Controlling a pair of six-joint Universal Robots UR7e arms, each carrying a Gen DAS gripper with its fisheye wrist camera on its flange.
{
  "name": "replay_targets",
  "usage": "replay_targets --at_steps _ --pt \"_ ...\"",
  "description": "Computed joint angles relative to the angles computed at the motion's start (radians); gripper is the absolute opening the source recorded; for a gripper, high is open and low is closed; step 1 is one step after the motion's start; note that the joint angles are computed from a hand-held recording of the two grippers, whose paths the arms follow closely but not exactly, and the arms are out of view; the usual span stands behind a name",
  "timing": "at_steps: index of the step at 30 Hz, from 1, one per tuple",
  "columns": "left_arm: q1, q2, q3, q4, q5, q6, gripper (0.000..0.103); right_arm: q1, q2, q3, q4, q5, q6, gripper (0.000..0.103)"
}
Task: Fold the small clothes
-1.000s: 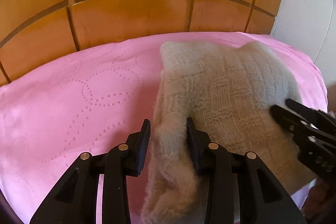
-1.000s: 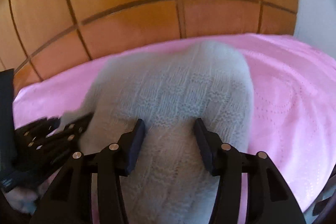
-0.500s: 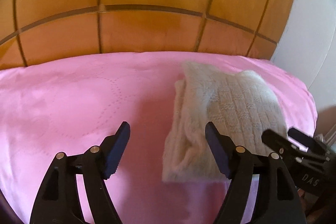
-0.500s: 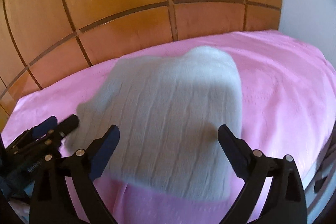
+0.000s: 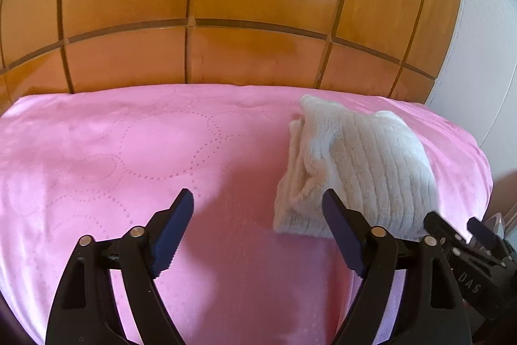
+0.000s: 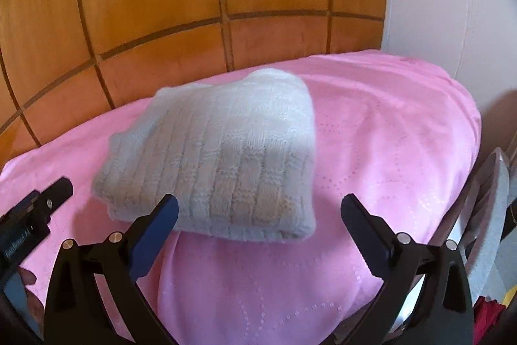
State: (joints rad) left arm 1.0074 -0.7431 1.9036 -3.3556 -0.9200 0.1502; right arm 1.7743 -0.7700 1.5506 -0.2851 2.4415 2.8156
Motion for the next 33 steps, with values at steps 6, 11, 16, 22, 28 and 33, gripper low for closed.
replay_targets --at_steps 6,11,16,22,28,33 --pt "-0.021 0.000 0.045 -0.074 0.049 0.024 0.088 0.028 0.008 0.006 -0.061 0.073 -0.033 0.101" --pt "-0.024 -0.004 0.062 -0.089 0.071 0.018 0.092 0.033 0.017 0.005 -0.060 0.074 -0.042 0.101" --pt "-0.030 -0.001 0.066 -0.093 0.092 0.017 0.096 0.035 0.025 0.009 -0.077 0.074 -0.068 0.101" --pt "-0.038 0.003 0.071 -0.084 0.095 0.019 0.099 0.035 0.024 0.024 -0.114 0.084 -0.084 0.101" --pt "-0.041 0.002 0.075 -0.077 0.097 0.018 0.099 0.032 0.024 0.023 -0.109 0.078 -0.074 0.101" --pt "-0.042 0.001 0.079 -0.090 0.096 0.022 0.099 0.029 0.020 0.026 -0.113 0.073 -0.068 0.101"
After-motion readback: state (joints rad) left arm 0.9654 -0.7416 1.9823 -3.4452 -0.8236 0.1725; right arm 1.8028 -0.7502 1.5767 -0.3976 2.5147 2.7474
